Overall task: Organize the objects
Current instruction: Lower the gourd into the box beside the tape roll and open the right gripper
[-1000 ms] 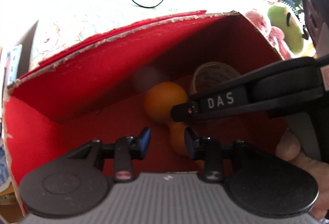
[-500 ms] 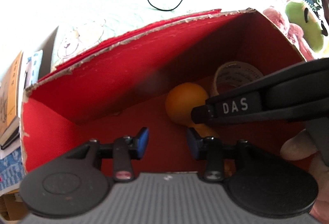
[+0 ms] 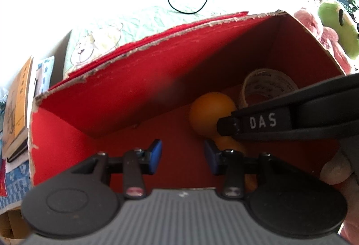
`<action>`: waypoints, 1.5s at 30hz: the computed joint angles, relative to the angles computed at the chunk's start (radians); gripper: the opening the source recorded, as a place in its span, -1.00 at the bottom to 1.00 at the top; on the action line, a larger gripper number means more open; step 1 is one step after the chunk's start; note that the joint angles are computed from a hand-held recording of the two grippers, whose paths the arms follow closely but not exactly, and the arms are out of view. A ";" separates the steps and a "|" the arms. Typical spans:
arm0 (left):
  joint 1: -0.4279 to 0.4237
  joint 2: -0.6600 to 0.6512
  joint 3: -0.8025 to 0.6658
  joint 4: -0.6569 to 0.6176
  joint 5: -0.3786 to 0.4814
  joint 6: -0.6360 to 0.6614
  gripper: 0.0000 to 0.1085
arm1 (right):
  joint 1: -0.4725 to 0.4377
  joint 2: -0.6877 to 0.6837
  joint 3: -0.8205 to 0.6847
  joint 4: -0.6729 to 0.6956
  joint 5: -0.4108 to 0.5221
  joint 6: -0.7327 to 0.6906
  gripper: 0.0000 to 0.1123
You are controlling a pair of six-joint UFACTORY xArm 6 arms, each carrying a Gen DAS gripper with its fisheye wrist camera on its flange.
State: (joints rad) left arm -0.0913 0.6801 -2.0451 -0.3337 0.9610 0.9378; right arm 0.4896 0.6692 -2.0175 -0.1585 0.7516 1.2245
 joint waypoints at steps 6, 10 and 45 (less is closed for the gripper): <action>0.004 0.010 -0.018 -0.004 -0.003 0.007 -0.17 | 0.001 0.003 -0.006 -0.009 0.002 0.008 -0.68; 0.005 0.001 -0.008 -0.008 -0.011 0.013 -0.17 | 0.001 0.015 -0.026 -0.003 0.015 -0.006 -0.67; 0.001 -0.005 -0.001 0.012 -0.028 -0.008 -0.16 | 0.003 0.070 -0.100 -0.009 0.041 -0.008 -0.69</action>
